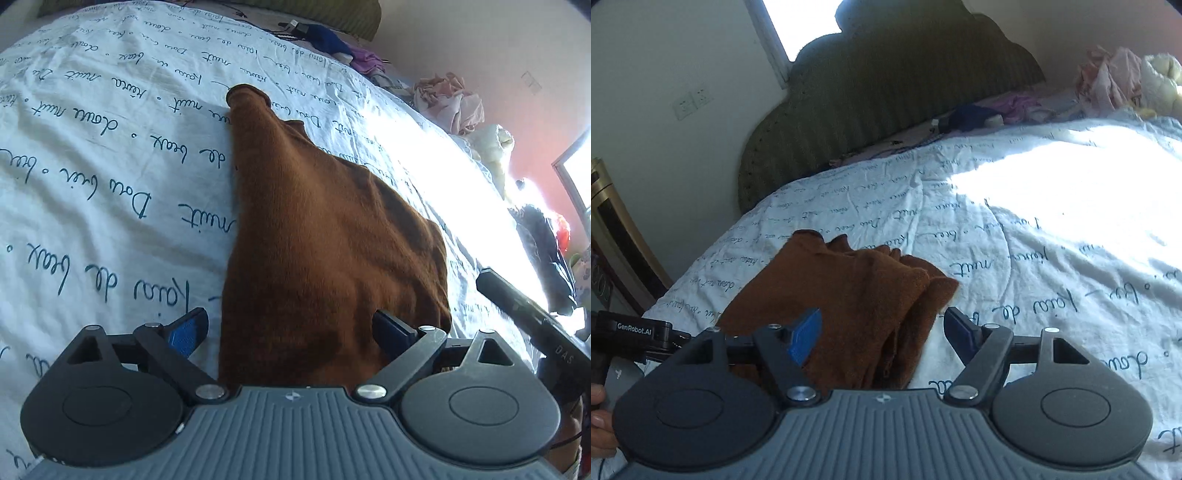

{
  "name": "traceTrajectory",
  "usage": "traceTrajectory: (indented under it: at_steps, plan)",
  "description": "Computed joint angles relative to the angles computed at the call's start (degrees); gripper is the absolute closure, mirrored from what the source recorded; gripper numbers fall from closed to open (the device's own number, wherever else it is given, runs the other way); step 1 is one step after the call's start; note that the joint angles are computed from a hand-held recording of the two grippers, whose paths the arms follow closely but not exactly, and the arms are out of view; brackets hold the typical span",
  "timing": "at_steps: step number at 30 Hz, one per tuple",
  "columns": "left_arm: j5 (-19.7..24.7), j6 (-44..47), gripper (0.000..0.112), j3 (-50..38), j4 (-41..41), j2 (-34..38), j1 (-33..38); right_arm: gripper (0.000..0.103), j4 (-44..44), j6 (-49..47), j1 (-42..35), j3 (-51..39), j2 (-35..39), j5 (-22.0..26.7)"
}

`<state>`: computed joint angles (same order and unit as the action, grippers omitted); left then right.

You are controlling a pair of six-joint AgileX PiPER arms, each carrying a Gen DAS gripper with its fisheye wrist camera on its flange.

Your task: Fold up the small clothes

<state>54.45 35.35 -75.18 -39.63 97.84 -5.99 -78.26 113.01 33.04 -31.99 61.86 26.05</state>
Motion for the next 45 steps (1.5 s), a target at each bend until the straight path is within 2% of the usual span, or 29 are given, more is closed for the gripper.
traceTrajectory:
  at_steps: [1, 2, 3, 4, 5, 7, 9, 11, 13, 15, 18, 20, 22, 23, 25, 26, 27, 28, 30, 32, 34, 36, 38, 39, 40, 41, 42, 43, 45]
  plan:
    - [-1.6, 1.0, 0.018, 2.6, 0.2, -2.1, 0.0, 0.065, -2.0, 0.4, 4.1, -0.1, -0.3, 3.4]
    - [-3.6, 1.6, 0.019, 4.9, 0.8, -3.7, -0.6, 0.080, -1.8, -0.5, 6.0, -0.9, 0.5, 4.6]
    - [-5.9, 1.9, 0.019, 6.9, 2.1, -5.1, -1.6, 0.090, 0.7, -3.6, 5.9, -2.4, 1.6, 3.4]
    - [-8.1, 1.0, 0.022, 8.6, 4.6, -6.1, -3.1, 0.094, 2.8, -7.5, 5.1, -3.4, 2.8, 1.4]
    - [-10.1, -0.3, 0.027, 10.1, 7.1, -6.8, -4.4, 0.096, 4.9, -13.1, 5.7, -5.1, 5.6, 1.6]
    - [-14.8, 1.2, 0.026, 14.6, 7.9, -8.7, -5.6, 0.098, 8.5, -20.9, 7.5, -7.7, 11.5, 6.1]
    - [-17.8, 1.9, 0.024, 17.0, 8.9, -10.4, -6.7, 0.099, 7.8, -19.5, 3.5, -6.4, 13.7, 3.6]
    - [-17.1, -0.2, 0.022, 17.2, 10.3, -11.2, -7.0, 0.098, 6.7, -16.6, 1.0, -5.7, 13.3, 3.8]
    - [-16.1, -0.4, 0.020, 17.1, 10.5, -11.9, -6.8, 0.098, 9.9, -19.2, -0.4, -5.3, 10.8, 2.2]
    - [-15.1, 0.2, 0.018, 16.9, 10.0, -12.3, -6.1, 0.097, 9.4, -17.1, 4.4, -4.4, 7.0, 6.1]
    - [-15.0, -1.3, 0.017, 16.6, 10.8, -12.3, -6.0, 0.097, 5.6, -10.8, 13.4, -2.9, 3.1, 7.9]
    - [-14.9, -1.9, 0.016, 16.4, 11.3, -12.1, -6.0, 0.097, 4.9, -11.3, 18.2, -4.0, 5.7, 10.1]
    - [-15.3, -2.1, 0.015, 16.7, 11.9, -12.2, -6.3, 0.097, 8.0, -16.0, 19.0, -5.6, 11.1, 13.2]
    - [-15.4, -1.8, 0.014, 16.9, 11.8, -12.4, -6.4, 0.097, 7.3, -15.7, 16.9, -4.7, 12.5, 12.1]
    - [-15.7, -1.9, 0.013, 17.1, 12.3, -12.8, -6.5, 0.097, 5.8, -10.8, 11.0, -0.5, 9.3, 5.1]
    - [-16.1, -2.5, 0.013, 17.3, 13.0, -13.4, -6.6, 0.097, 6.3, -10.8, 10.0, 0.0, 7.9, 3.8]
    - [-16.8, -2.4, 0.012, 17.6, 13.4, -14.1, -6.8, 0.094, 8.0, -13.0, 10.6, -0.7, 7.1, 4.8]
    - [-17.4, -2.2, 0.011, 17.7, 13.8, -14.6, -7.1, 0.093, 8.8, -13.9, 12.8, -2.1, 7.1, 8.0]
    - [-18.4, -4.4, 0.009, 16.9, 16.1, -15.0, -8.0, 0.093, 8.9, -15.1, 13.9, -4.4, 7.4, 9.5]
    - [-18.0, -6.5, 0.009, 14.8, 17.7, -14.3, -9.0, 0.085, 7.8, -14.9, 13.2, -6.4, 9.1, 8.7]
    - [-17.6, -9.4, 0.009, 12.3, 20.3, -12.5, -10.2, 0.064, 8.2, -16.8, 11.2, -8.1, 12.2, 7.6]
    - [-16.1, -8.7, 0.009, 9.6, 19.3, -9.2, -10.4, 0.063, 9.0, -18.6, 8.0, -7.7, 14.7, 4.9]
    - [-16.4, -12.9, 0.009, 8.7, 23.2, -7.2, -11.3, 0.063, 6.7, -14.3, 8.6, -5.9, 13.0, 5.4]
    - [-17.0, -13.8, 0.009, 9.4, 23.8, -7.2, -11.2, 0.062, 8.9, -14.9, 10.0, -6.0, 11.6, 7.0]
    - [-18.0, -12.6, 0.009, 11.0, 22.3, -8.0, -10.4, 0.053, 10.5, -14.7, 12.2, -6.0, 10.2, 9.4]
    - [-18.8, -12.0, 0.009, 12.4, 21.9, -8.8, -10.0, 0.040, 11.4, -13.6, 15.5, -5.9, 8.9, 13.2]
    - [-19.3, -11.7, 0.009, 13.9, 21.9, -10.0, -9.4, 0.015, 11.5, -11.1, 19.8, -5.7, 8.0, 18.3]
    - [-19.6, -11.2, 0.009, 15.4, 21.8, -11.3, -8.8, 0.007, 11.9, -8.8, 24.0, -5.5, 7.4, 23.1]
    - [-20.7, -9.5, 0.009, 18.9, 20.9, -14.2, -7.3, 0.007, 14.6, -6.8, 30.9, -5.5, 6.4, 30.3]
